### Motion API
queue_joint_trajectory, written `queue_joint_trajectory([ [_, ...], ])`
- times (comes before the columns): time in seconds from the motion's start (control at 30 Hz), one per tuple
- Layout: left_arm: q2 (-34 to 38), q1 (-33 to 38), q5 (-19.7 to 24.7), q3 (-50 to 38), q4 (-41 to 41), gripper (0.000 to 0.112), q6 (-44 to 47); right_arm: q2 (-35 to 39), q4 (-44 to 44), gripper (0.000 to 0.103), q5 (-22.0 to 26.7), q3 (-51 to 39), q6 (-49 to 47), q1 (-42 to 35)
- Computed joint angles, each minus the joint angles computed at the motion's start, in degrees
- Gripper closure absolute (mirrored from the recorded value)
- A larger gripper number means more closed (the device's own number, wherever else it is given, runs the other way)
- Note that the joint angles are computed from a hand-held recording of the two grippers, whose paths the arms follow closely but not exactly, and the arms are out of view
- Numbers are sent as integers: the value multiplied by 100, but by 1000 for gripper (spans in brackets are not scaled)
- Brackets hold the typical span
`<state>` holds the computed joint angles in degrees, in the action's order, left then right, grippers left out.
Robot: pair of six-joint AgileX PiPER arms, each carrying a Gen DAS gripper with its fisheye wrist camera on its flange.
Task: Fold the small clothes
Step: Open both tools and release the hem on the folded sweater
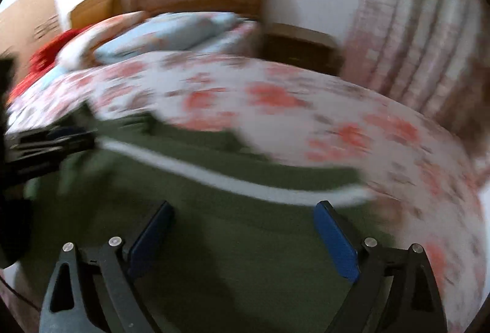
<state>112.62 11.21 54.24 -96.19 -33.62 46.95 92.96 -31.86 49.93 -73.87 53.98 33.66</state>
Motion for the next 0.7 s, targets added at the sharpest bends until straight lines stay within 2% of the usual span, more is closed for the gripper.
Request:
queue_joint_trajectory([
  [0.03,-4,-4,-10,6,-5,77,-4,-173,83,0,-78,228,113,-158],
  [0.1,-17,-45,-64,13,61,77,-57,-676,477,0,-716,851,140,-601],
  [0.17,-12,-81,-126,29,91,76,-66,-809,649,0,-1002,1019,86,-770],
  [0.2,-28,-89,-158,56,109,76,-58,-771,608,0,-941,972,123,-730],
  [0.3,-93,-146,-334,181,186,75,-65,-294,-147,0,21,352,755,-155],
  [0.33,-114,-163,-382,217,209,75,-72,-181,-423,0,179,160,1031,66],
  [0.4,-139,-176,-434,260,228,75,-58,-74,-569,0,-105,-106,1159,307],
  [0.43,-137,-167,-423,260,209,75,-49,96,-529,0,-89,-351,1001,419],
  [0.57,-97,-101,-320,213,83,75,2,1415,52,0,437,-1907,-537,656],
  [0.63,-99,-71,-286,221,14,75,46,1657,141,0,421,-1921,-678,573],
  [0.67,-99,-64,-280,223,-2,75,55,1438,357,0,143,-1623,-558,412],
  [0.7,-97,-61,-276,221,-9,75,62,1272,447,0,84,-1419,-467,317],
])
